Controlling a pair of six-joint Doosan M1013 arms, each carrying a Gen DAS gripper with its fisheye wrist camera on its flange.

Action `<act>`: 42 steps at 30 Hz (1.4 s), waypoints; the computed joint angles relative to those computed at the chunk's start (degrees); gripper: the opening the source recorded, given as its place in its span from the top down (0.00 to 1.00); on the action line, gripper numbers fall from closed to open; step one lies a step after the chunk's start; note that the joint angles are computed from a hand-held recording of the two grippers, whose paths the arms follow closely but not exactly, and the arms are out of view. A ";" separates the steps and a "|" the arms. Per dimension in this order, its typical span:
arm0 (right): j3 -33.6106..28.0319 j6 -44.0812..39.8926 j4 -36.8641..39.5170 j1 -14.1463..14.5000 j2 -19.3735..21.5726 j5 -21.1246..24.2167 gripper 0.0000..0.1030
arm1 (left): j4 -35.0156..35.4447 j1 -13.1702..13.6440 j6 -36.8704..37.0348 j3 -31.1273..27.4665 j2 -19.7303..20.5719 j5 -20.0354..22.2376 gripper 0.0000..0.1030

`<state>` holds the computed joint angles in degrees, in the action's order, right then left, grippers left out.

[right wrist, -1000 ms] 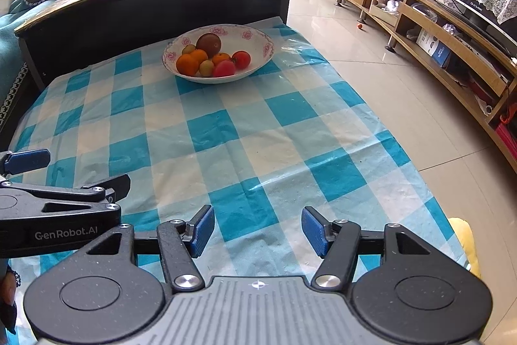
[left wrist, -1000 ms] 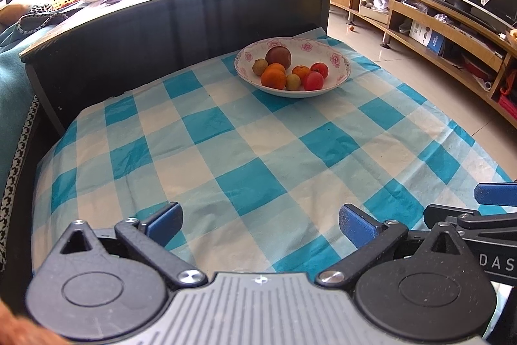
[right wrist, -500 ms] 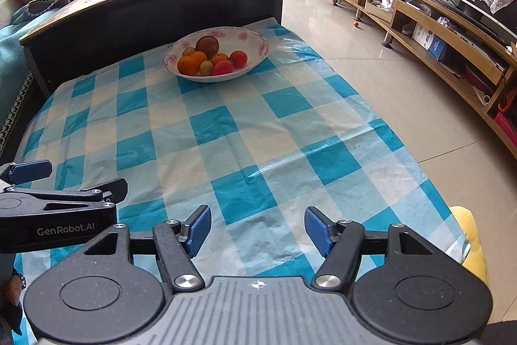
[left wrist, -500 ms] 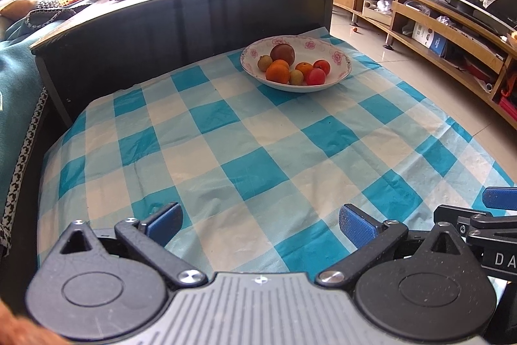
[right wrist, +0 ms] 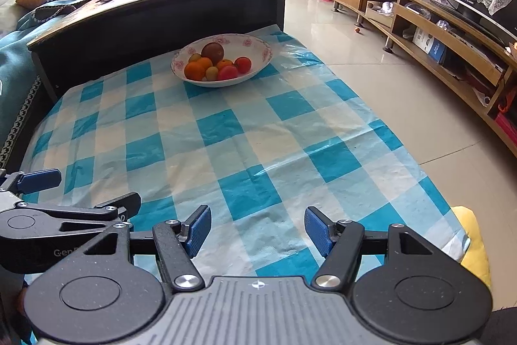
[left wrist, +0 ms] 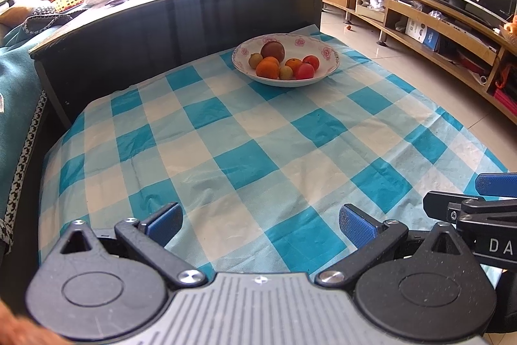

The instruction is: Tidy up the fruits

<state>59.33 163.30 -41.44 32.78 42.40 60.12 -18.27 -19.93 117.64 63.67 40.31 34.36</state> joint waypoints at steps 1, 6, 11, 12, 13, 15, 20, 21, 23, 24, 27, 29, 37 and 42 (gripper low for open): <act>0.05 0.07 -0.04 0.03 -0.05 0.00 0.43 | -0.06 0.01 -0.01 -0.03 0.01 0.09 0.00; 0.14 0.12 -0.08 0.06 -0.08 -0.18 0.43 | 0.16 0.00 -0.16 0.33 -0.19 -0.34 0.00; 0.13 0.03 -0.05 0.07 -0.09 -0.14 0.43 | 0.20 0.01 -0.28 0.46 -0.27 -0.45 0.00; 0.13 0.03 -0.05 0.07 -0.09 -0.14 0.42 | 0.19 0.01 -0.29 0.47 -0.28 -0.41 0.00; 0.13 0.03 -0.05 0.07 -0.09 -0.14 0.42 | 0.17 0.01 -0.29 0.48 -0.29 -0.42 0.00; 0.12 0.03 -0.02 0.08 -0.10 -0.13 0.42 | 0.16 -0.01 -0.27 0.52 -0.30 -0.49 0.00; 0.13 0.02 -0.04 0.11 -0.09 -0.15 0.42 | 0.48 0.03 -0.61 0.70 -0.45 -0.84 0.00; 0.13 -0.09 -0.01 0.13 -0.09 -0.13 0.42 | 0.53 0.03 -0.61 0.80 -0.50 -0.99 0.00; 0.13 -0.08 -0.08 0.21 -0.10 -0.07 0.42 | 0.48 0.04 -0.56 0.92 -0.58 -1.09 0.00; 0.13 -0.08 -0.08 0.21 -0.10 -0.07 0.43 | 0.48 0.04 -0.56 0.92 -0.58 -1.09 0.00; 0.12 -0.08 -0.12 0.24 -0.09 -0.04 0.42 | 1.38 -0.07 -1.09 1.17 -0.74 -1.34 0.00; 0.03 -0.23 -0.04 0.23 -0.06 0.06 0.42 | 2.40 -0.22 -1.63 1.46 -0.91 -1.74 0.00; 0.50 -0.03 -0.28 0.44 -0.25 -0.14 0.42 | 3.71 -0.37 -2.75 2.21 -1.34 -2.61 0.00; 0.48 -0.19 -0.20 0.48 -0.25 -0.07 0.42 | 4.56 -0.41 -3.62 2.48 -1.47 -2.58 0.00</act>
<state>59.81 163.11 -41.65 33.25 42.15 60.05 -13.71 -20.33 114.02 66.14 38.84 31.78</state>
